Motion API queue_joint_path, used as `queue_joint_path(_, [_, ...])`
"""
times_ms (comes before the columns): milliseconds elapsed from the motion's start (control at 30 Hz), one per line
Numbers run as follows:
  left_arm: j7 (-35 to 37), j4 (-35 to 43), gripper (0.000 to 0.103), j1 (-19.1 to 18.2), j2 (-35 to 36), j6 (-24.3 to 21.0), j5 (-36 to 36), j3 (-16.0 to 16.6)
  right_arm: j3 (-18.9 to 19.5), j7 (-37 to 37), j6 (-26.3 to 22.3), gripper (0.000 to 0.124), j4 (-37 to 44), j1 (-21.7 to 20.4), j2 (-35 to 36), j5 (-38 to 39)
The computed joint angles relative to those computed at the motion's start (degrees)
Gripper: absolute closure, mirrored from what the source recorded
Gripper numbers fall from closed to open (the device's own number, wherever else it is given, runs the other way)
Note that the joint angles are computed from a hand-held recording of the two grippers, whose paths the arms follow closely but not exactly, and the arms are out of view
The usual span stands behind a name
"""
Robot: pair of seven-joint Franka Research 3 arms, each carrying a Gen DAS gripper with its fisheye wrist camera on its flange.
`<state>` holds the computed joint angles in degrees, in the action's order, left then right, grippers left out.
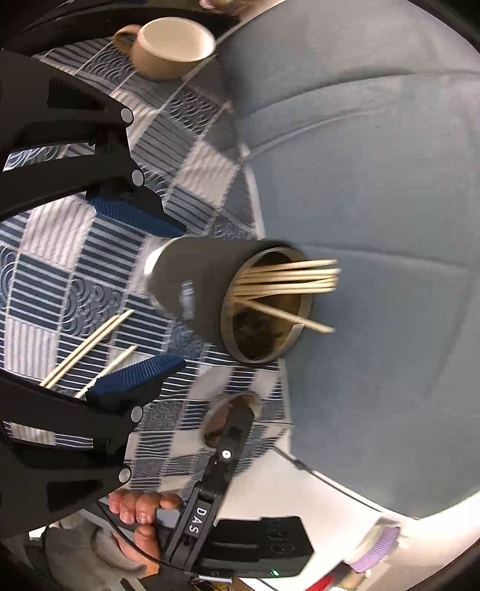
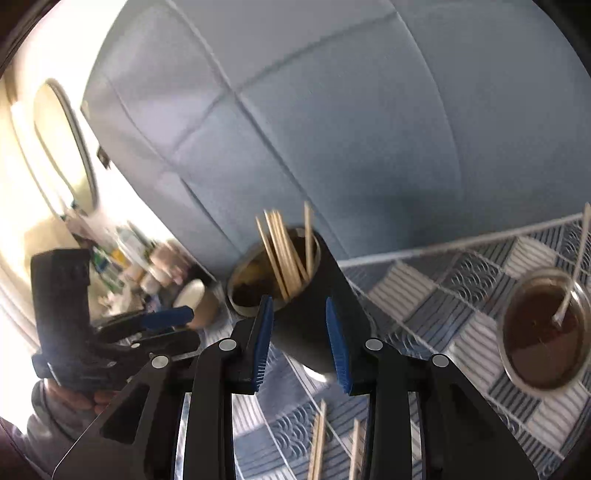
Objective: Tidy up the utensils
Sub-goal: 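Move both open tools back down to the remaining sticks on the cloth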
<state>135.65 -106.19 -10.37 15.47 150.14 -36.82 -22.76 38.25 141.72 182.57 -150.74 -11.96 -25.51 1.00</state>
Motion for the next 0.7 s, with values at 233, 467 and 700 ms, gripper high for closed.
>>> queue_joint_path(233, [-5.04,-7.15,0.037,-3.08,-1.91,-0.47,9.24,1.30,-5.47,0.20,-13.07,0.095,-0.50,8.39,0.02,-1.94])
queue_joint_path(467, [-9.36,-10.61,0.033,-4.96,-2.12,-1.00,15.66,1.49,-11.26,2.28,-18.88,0.093,-1.39,15.95,1.05,-3.43])
queue_joint_path(700, [-13.40,-12.94,0.033,-6.60,-1.28,-2.61,19.67,1.43,-18.69,3.21,-24.32,0.090,-1.18,23.06,3.21,-3.96])
